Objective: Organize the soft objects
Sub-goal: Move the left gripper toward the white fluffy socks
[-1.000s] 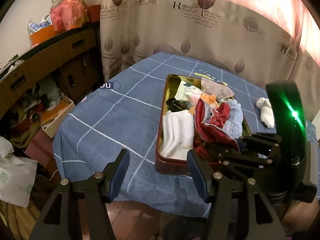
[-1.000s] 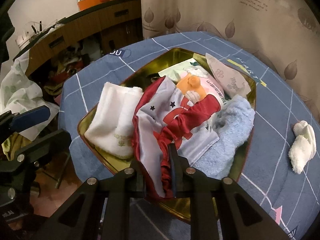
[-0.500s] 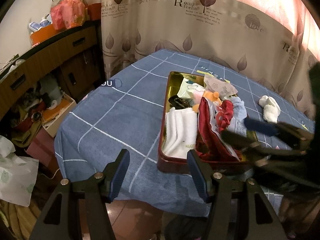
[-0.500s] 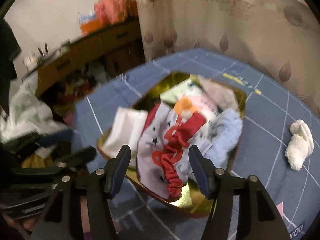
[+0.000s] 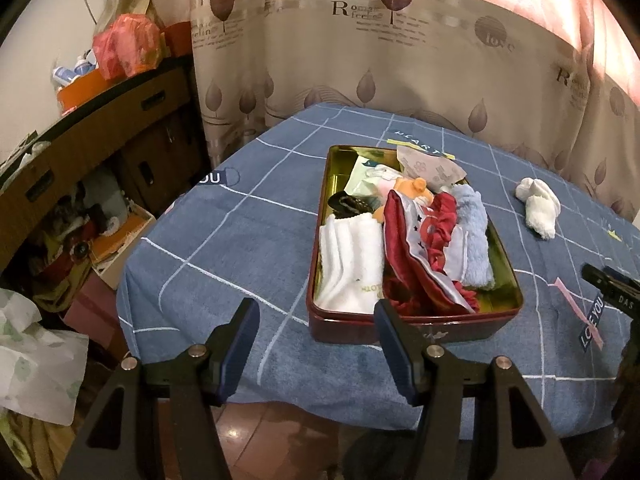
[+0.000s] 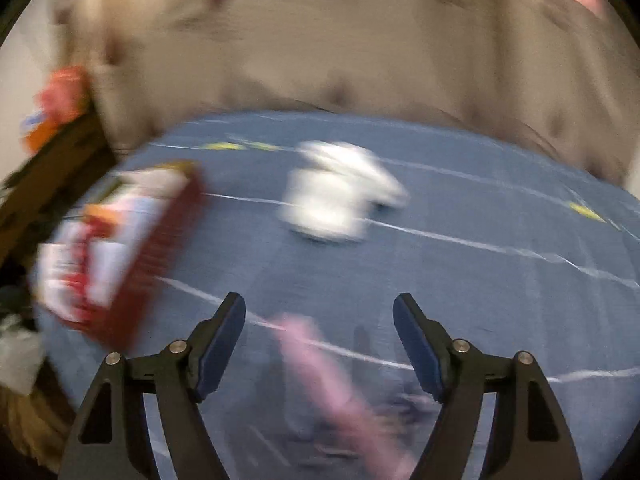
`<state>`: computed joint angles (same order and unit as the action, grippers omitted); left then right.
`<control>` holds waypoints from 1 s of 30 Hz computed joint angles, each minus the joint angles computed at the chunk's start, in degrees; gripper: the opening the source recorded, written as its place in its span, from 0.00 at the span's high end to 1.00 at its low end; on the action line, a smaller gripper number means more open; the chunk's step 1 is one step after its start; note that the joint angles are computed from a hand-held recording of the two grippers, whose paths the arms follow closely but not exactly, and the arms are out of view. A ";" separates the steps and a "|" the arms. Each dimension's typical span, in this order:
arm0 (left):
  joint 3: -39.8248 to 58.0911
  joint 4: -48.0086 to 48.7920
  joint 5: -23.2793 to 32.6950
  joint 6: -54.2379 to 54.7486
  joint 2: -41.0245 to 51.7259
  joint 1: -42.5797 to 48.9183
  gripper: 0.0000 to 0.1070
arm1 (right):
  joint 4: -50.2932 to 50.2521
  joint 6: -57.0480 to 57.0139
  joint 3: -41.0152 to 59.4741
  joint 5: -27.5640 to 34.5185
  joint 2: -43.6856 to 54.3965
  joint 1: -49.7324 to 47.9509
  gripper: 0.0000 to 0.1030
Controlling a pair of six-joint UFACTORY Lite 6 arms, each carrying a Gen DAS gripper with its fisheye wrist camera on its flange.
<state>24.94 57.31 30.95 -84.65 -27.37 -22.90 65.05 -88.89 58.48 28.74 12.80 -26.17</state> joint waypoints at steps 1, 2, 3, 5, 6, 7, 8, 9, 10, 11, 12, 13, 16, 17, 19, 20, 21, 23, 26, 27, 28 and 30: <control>0.08 0.30 0.48 -0.34 0.17 -0.43 0.43 | -1.55 0.91 2.31 -1.30 2.61 -1.62 0.25; 0.21 0.67 1.02 -0.82 0.51 -1.00 0.43 | -2.72 1.33 4.81 -2.87 5.33 -3.34 0.25; 0.20 0.89 1.36 -1.19 0.57 -1.45 0.43 | -5.24 3.25 7.54 -4.15 7.86 -4.60 0.23; 0.46 1.68 2.50 -2.38 1.20 -2.71 0.43 | -14.21 11.33 14.46 -6.09 13.95 -6.95 0.22; 0.52 1.84 2.82 -2.61 1.37 -3.05 0.43 | -15.99 12.86 17.01 -6.29 16.23 -8.09 0.22; 0.68 2.09 3.13 -2.89 1.73 -3.41 0.43 | -17.55 14.14 19.63 -6.57 18.60 -9.24 0.21; 0.81 2.35 3.52 -3.21 2.06 -3.86 0.43 | -20.07 16.37 21.88 -6.99 20.61 -10.12 0.20; 0.92 2.66 4.03 -3.62 2.41 -4.37 0.43 | -21.04 17.16 23.98 -6.97 22.59 -11.30 0.15; 1.07 3.00 4.55 -4.06 2.83 -4.85 0.43 | -19.62 16.47 25.93 -5.28 24.05 -12.97 0.12; 1.22 3.20 4.92 -4.38 3.18 -5.19 0.43 | -20.12 18.07 27.08 -4.77 24.96 -13.90 0.10; 1.31 3.38 5.16 -4.63 3.46 -5.41 0.43 | -21.32 20.07 28.56 -3.65 25.90 -14.50 0.09; 1.43 3.52 5.24 -4.82 3.85 -5.62 0.43 | -22.95 22.77 30.50 -2.39 27.21 -14.61 0.07; 1.81 3.75 5.81 -5.32 4.94 -6.42 0.43 | -26.36 27.36 31.31 -3.98 27.87 -12.91 0.02; 1.94 3.99 6.34 -5.69 5.33 -6.97 0.43 | -27.49 28.44 31.25 -4.46 27.86 -12.39 0.01; 2.36 4.45 7.52 -6.43 6.31 -8.19 0.43 | -27.70 29.08 32.10 -4.27 28.56 -12.11 0.01; 2.56 4.68 8.23 -6.72 6.75 -8.77 0.43 | -27.74 29.09 31.96 -4.29 28.43 -12.12 0.01; 2.71 5.00 8.93 -7.16 7.15 -9.44 0.43 | -27.61 28.89 32.00 -4.34 28.51 -12.20 0.01; 3.11 5.98 11.14 -8.28 8.11 -11.38 0.43 | -27.37 28.53 31.95 -4.54 28.52 -12.30 0.01; 4.01 7.04 14.74 -9.61 9.91 -14.51 0.43 | -26.94 27.84 31.06 -5.30 27.96 -12.23 0.01; 4.58 7.20 16.21 -9.87 10.96 -15.72 0.43 | -26.56 27.42 30.31 -5.54 27.43 -12.23 0.01; 5.28 7.02 17.30 -9.71 12.05 -16.66 0.43 | -26.38 27.20 30.07 -5.55 27.24 -12.30 0.01; 6.51 6.47 18.53 -9.06 13.54 -18.18 0.43 | -26.36 27.20 30.17 -5.60 27.36 -12.29 0.01</control>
<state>31.45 63.78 49.48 -93.71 -13.83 -41.07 38.68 -61.69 88.65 23.14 40.15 -38.45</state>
